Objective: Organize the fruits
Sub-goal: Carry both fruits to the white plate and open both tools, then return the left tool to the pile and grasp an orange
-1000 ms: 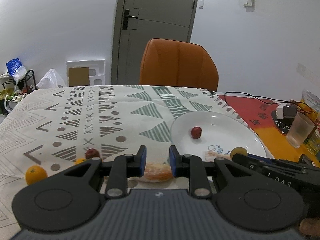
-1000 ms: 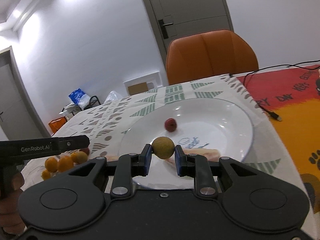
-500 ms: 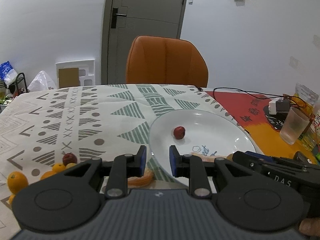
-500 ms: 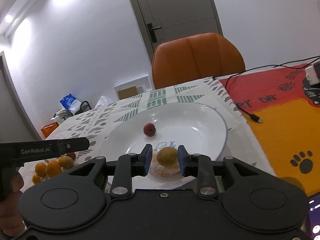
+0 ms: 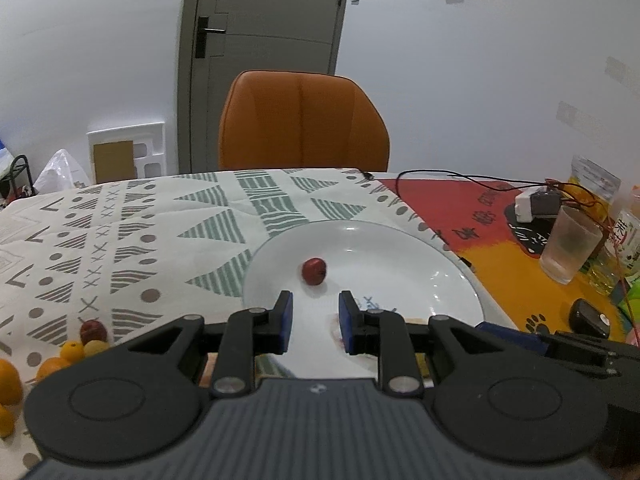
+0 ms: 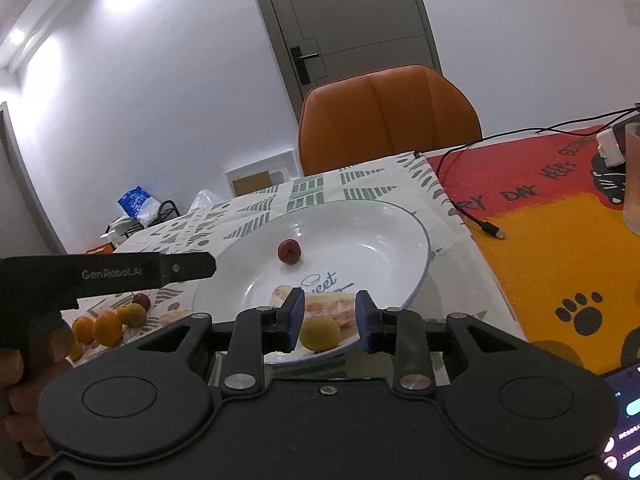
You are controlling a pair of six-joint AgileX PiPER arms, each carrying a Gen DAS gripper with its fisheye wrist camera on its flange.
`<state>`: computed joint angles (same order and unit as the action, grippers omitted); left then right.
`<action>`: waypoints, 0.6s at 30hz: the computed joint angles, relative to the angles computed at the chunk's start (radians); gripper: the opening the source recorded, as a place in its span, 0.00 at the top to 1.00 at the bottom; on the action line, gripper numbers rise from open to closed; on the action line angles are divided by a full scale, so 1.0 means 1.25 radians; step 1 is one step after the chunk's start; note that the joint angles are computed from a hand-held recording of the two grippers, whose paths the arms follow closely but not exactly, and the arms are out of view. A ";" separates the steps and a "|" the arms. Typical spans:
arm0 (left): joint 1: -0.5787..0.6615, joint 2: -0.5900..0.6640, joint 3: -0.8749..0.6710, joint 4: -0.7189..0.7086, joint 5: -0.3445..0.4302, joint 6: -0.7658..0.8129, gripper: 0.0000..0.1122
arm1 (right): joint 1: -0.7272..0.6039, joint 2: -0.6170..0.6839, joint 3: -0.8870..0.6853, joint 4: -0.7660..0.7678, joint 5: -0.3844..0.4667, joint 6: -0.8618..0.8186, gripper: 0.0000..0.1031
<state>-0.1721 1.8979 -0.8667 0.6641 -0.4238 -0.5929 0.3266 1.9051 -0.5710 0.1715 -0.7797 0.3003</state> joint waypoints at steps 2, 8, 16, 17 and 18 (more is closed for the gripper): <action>-0.005 -0.002 0.001 -0.010 -0.002 0.008 0.79 | 0.000 -0.001 0.004 0.000 0.001 0.004 0.71; 0.007 -0.011 0.007 -0.016 0.005 0.011 0.75 | 0.005 0.006 0.002 -0.013 -0.001 0.014 0.65; 0.050 -0.027 0.033 -0.066 0.002 0.060 0.51 | 0.023 0.007 -0.010 -0.013 0.005 0.015 0.62; 0.057 -0.030 0.036 -0.066 0.002 0.062 0.49 | 0.026 0.007 -0.011 -0.011 0.006 0.014 0.62; 0.065 -0.033 0.039 -0.063 0.001 0.061 0.49 | 0.030 0.007 -0.013 -0.008 0.007 0.012 0.62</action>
<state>-0.0906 1.8564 -0.8177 0.5857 -0.4228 -0.5171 0.3637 1.9134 -0.5867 0.1617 -0.7706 0.3158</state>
